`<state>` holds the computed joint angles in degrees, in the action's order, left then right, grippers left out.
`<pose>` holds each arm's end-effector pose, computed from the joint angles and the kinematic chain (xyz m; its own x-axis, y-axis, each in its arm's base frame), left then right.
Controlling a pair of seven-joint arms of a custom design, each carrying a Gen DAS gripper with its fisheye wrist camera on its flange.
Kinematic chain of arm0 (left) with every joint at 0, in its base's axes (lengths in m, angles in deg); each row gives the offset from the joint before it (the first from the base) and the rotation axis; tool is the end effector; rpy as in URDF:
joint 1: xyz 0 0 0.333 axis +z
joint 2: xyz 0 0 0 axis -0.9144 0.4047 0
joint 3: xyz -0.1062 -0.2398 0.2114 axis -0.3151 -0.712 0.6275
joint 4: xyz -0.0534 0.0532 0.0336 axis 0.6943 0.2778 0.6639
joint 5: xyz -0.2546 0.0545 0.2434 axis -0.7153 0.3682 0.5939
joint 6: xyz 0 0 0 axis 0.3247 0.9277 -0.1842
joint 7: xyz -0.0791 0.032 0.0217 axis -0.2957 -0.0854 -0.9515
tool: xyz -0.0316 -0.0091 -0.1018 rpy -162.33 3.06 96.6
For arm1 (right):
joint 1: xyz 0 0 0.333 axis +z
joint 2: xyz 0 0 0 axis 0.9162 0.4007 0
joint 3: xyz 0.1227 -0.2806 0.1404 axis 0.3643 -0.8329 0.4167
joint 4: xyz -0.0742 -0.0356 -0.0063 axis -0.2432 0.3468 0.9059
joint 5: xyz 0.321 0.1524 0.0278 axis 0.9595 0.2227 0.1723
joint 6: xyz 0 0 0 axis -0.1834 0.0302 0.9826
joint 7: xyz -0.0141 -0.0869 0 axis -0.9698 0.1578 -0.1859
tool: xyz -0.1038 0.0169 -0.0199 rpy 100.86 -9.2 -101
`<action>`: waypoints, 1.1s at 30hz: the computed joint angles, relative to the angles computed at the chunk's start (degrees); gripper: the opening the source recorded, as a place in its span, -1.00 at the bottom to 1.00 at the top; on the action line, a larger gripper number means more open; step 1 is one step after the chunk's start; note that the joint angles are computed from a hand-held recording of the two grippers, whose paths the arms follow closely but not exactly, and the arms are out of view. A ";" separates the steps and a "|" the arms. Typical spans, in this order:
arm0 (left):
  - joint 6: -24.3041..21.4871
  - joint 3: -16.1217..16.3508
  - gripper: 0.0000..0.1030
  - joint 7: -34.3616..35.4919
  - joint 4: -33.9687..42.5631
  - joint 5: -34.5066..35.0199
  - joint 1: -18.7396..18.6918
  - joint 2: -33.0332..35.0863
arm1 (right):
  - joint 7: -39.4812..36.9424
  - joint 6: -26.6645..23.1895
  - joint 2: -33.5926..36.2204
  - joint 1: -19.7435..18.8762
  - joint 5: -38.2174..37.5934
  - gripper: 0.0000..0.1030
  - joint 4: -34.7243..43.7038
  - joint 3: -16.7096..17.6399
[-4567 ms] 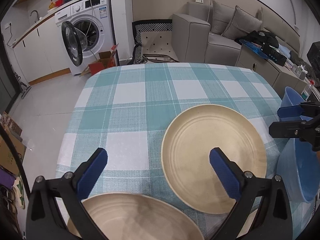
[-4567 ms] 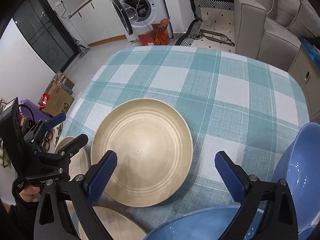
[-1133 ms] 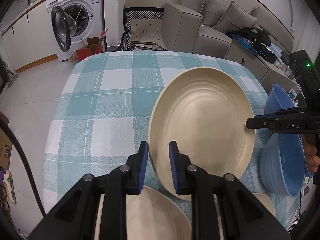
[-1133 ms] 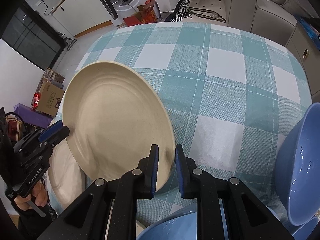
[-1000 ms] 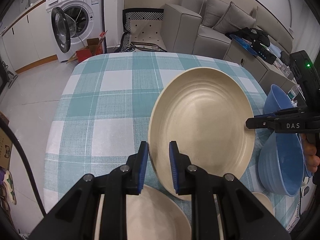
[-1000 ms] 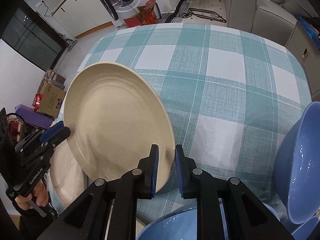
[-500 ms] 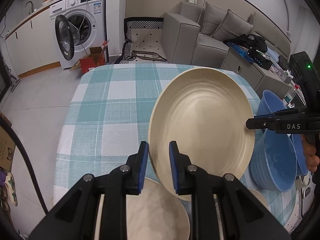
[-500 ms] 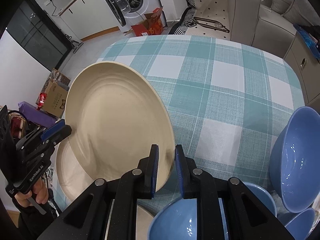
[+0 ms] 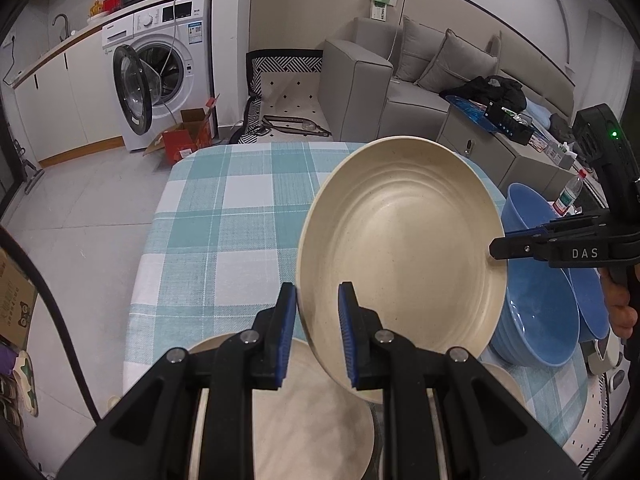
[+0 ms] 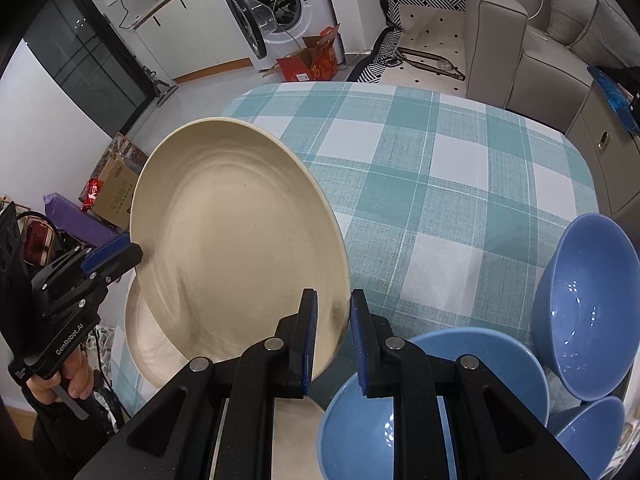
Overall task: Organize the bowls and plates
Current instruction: 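Carry the cream plate with the right gripper toward the other cream plate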
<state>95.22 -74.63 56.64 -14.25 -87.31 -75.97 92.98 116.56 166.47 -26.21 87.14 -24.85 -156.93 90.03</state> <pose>0.7003 -0.2586 0.3636 -0.5694 -0.8127 0.1239 -0.6673 0.3688 -0.6471 0.6770 0.3071 0.3827 -0.0960 -0.9710 -0.2189 -0.9165 0.1720 -0.3612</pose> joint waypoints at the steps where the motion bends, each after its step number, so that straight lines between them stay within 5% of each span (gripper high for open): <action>1: 0.36 -0.26 -0.62 0.27 -0.61 -0.14 0.22 -0.37 | 0.04 0.14 -0.27 0.04 0.03 -0.67 -0.40 0.04; 33: 7.03 -6.08 -0.62 10.83 -17.41 -8.54 6.41 -10.32 | 4.83 9.74 -10.84 3.17 -2.47 -0.67 -18.26 1.64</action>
<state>102.25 -80.71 67.47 -31.66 -95.85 -69.56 82.66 121.39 176.21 -37.05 90.31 -27.32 -175.19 91.67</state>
